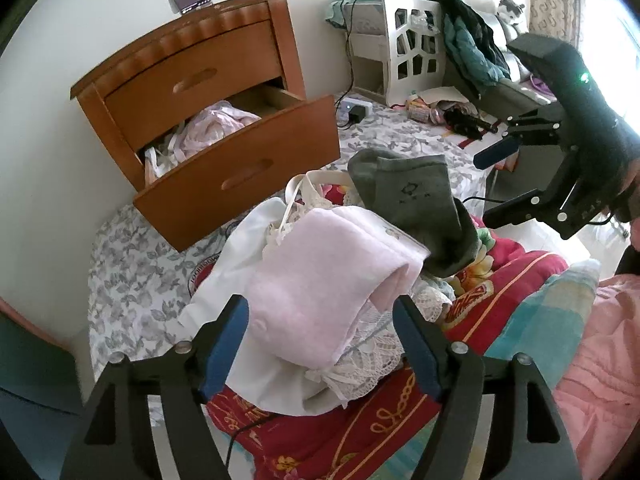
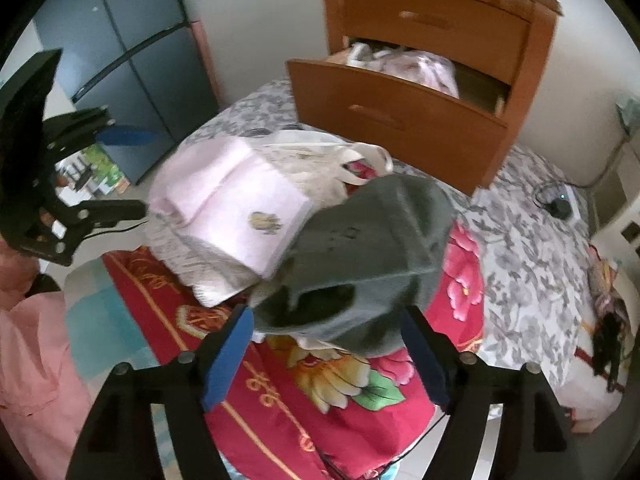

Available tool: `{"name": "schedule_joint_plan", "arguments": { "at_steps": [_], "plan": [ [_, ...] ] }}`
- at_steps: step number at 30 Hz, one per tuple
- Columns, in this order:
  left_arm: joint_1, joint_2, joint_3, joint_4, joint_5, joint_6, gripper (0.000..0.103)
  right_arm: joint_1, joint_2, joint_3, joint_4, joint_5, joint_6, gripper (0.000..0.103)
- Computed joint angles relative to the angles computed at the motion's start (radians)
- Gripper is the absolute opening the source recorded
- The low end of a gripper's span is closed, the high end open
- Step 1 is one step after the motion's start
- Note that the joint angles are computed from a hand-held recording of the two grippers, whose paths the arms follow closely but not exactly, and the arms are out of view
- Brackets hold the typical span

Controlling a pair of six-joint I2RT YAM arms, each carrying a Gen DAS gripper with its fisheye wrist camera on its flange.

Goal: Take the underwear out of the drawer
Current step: 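Open the left tool on the pink towel while the right tool releases the grey sock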

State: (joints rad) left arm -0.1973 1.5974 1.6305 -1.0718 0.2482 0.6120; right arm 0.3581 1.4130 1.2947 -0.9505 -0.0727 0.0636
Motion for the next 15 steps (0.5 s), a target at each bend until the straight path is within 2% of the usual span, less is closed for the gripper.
{"name": "schedule_joint_plan", "arguments": {
  "at_steps": [2, 5, 7, 9, 15],
  "plan": [
    [0.011, 0.015, 0.016, -0.017, 0.025, -0.012, 0.088, -0.018, 0.005, -0.004, 0.0, 0.0, 0.003, 0.084],
    [0.015, 0.022, 0.021, -0.019, 0.028, -0.021, 0.088, -0.032, 0.015, -0.009, 0.002, -0.007, 0.005, 0.086],
    [0.018, 0.027, 0.021, -0.02, 0.031, -0.024, 0.09, -0.032, 0.018, -0.01, 0.002, -0.003, 0.007, 0.093],
    [0.019, 0.034, 0.022, -0.021, 0.034, -0.031, 0.103, -0.03, 0.016, -0.016, 0.007, 0.003, 0.008, 0.102],
    [0.028, 0.04, 0.027, -0.02, 0.048, -0.053, 0.103, -0.034, 0.0, -0.039, 0.039, 0.011, 0.011, 0.103]
  ]
}}
